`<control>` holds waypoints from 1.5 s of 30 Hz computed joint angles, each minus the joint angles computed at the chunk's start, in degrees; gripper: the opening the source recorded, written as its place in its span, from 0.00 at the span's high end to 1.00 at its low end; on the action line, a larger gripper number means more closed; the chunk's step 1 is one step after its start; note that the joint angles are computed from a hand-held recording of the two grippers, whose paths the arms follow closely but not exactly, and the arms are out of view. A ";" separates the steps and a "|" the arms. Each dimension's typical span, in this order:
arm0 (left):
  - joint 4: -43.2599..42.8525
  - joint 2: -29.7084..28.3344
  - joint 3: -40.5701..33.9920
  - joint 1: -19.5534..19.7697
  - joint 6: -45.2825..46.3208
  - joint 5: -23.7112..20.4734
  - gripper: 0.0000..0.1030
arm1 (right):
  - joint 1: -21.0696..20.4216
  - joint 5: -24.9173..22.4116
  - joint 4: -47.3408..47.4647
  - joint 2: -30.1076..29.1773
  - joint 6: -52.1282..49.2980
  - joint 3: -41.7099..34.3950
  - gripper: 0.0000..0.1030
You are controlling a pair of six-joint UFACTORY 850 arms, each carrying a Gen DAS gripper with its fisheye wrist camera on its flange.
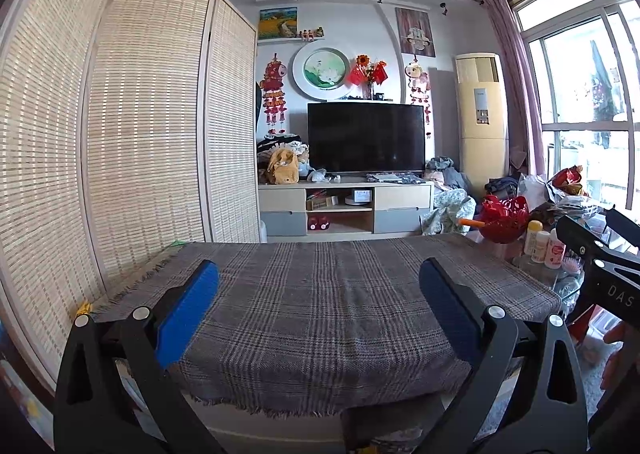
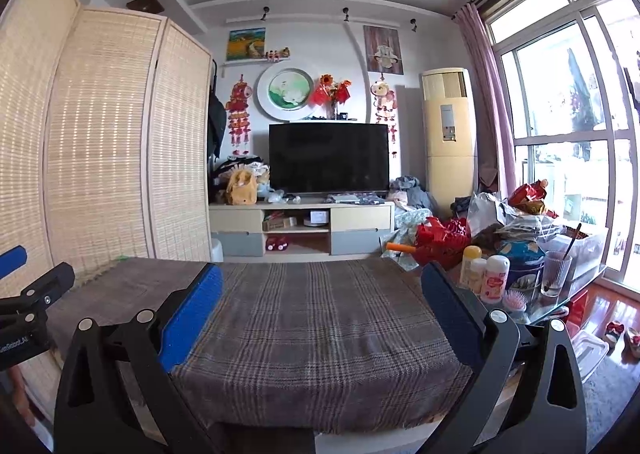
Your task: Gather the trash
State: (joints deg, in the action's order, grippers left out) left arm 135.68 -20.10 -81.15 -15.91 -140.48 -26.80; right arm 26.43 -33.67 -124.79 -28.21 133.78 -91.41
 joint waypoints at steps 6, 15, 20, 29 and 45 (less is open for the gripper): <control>1.32 0.15 0.35 -0.08 -1.41 -0.20 0.08 | -0.30 0.31 -1.10 0.33 1.24 0.54 0.03; 1.30 0.05 0.26 0.03 -1.45 -0.14 0.08 | -0.14 0.38 -0.97 0.41 1.17 0.60 0.03; 2.04 0.44 0.65 -0.06 -2.42 -0.28 0.08 | -0.08 0.76 -1.21 0.31 1.32 0.31 0.03; 3.22 0.81 1.20 -0.20 -3.88 -0.68 0.08 | 0.09 0.56 -1.17 0.20 1.56 0.28 0.03; 4.01 0.60 1.24 -0.47 -4.58 -0.88 0.08 | 0.39 0.79 -0.29 -0.21 0.90 -0.17 0.03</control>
State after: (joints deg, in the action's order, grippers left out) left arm 139.69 -19.49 -79.91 -16.38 -145.06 -27.68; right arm 26.83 -32.87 -125.08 -28.42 134.68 -91.58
